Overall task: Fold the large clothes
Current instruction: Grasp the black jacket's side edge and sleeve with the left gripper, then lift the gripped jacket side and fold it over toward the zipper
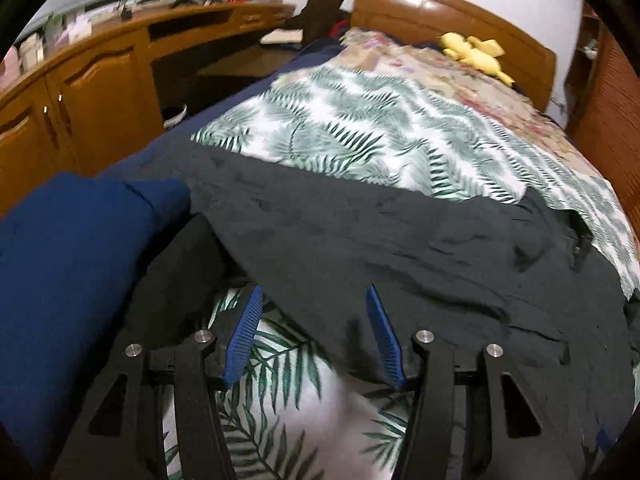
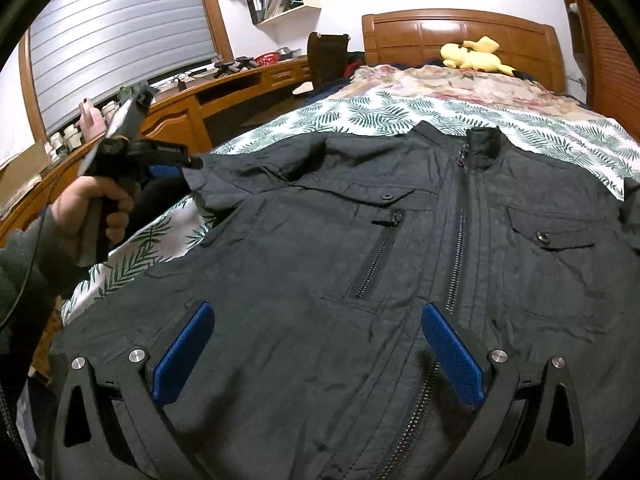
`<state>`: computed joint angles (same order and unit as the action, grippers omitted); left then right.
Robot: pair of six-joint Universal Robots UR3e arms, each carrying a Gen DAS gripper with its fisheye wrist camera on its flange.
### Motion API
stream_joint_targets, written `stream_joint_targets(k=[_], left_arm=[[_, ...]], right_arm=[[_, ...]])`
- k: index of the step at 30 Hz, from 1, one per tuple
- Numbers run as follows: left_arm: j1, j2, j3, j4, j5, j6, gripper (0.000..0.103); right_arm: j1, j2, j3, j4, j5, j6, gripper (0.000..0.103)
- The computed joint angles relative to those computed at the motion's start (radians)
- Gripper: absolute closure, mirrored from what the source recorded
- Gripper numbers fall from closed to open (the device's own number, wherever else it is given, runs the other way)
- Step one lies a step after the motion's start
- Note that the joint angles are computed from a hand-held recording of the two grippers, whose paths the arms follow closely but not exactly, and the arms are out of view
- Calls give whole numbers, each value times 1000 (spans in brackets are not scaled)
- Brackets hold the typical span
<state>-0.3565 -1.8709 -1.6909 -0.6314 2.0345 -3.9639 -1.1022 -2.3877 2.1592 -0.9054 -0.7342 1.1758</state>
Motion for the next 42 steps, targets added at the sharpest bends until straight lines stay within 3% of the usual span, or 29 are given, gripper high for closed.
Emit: stream_joint_targets(k=[5, 6, 7, 8, 12, 23, 29, 31, 34, 37, 38, 39, 42], left_arm=[[49, 8, -79, 86, -74, -6, 48], [59, 11, -101, 137, -108, 3, 55], [64, 6, -105, 170, -139, 20, 70], [56, -10, -70, 142, -134, 36, 99], [-58, -123, 201, -59, 38, 95, 102], [-319, -313, 818, -382, 173, 196, 102], [-434, -341, 839, -457, 218, 105, 102], [-440, -312, 779, -444, 206, 70, 97], [-461, -273, 691, -415, 220, 23, 81], [-491, -239, 606, -387, 274, -24, 50], [-494, -214, 554, -363, 274, -44, 32], [-497, -197, 514, -342, 276, -59, 23], [-487, -134, 376, -298, 289, -120, 23]], right_arm=[[7, -19, 7, 6, 10, 4, 0], [7, -22, 10, 13, 12, -1, 0], [6, -19, 12, 11, 11, -2, 0], [7, -16, 15, 4, 9, 1, 0], [9, -23, 21, -1, 18, 1, 0], [25, 105, -61, -6, 12, 29, 0], [-2, 131, -62, -57, 41, 38, 0], [-14, 129, -59, -52, 48, 29, 0], [-14, 103, -37, -59, 54, 39, 0], [5, 73, -7, -83, 55, 66, 0], [12, 64, 0, -94, 58, 76, 0], [3, 49, -2, -70, 55, 61, 0], [27, 24, 29, -115, 64, 84, 0]])
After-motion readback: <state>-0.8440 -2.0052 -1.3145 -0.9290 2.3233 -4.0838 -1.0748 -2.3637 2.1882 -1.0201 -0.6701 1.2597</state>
